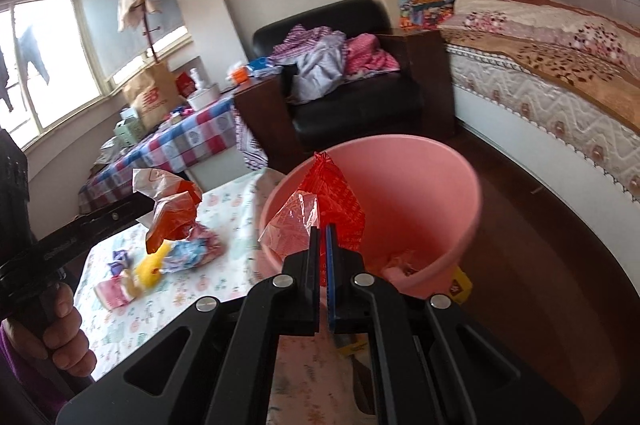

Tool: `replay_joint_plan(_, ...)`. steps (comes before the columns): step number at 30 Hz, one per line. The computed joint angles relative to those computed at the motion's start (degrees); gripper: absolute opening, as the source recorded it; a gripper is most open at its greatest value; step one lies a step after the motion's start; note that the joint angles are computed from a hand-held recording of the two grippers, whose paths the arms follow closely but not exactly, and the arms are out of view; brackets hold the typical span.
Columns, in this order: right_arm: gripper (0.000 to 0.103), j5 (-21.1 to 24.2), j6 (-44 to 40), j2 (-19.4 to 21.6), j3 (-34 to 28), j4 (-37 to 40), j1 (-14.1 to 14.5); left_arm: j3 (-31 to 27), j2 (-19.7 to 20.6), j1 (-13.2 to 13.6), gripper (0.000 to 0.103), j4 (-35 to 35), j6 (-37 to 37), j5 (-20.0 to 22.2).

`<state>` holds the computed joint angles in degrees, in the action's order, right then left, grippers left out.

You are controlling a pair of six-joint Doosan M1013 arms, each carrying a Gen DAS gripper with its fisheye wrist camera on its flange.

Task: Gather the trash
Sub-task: 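Carry the clear bag and red mesh bag over the pink bucket, then open both tools to drop the bags into the bucket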

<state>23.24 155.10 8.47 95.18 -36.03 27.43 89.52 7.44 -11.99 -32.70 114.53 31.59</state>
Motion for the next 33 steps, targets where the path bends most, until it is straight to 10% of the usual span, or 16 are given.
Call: replay_joint_plan(33, 0.003, 5.96, 1.0, 3.08, -1.95, -0.15, -0.91, -7.1, 9.1, -3.85, 0.026, 2.68, -2.86, 7.86)
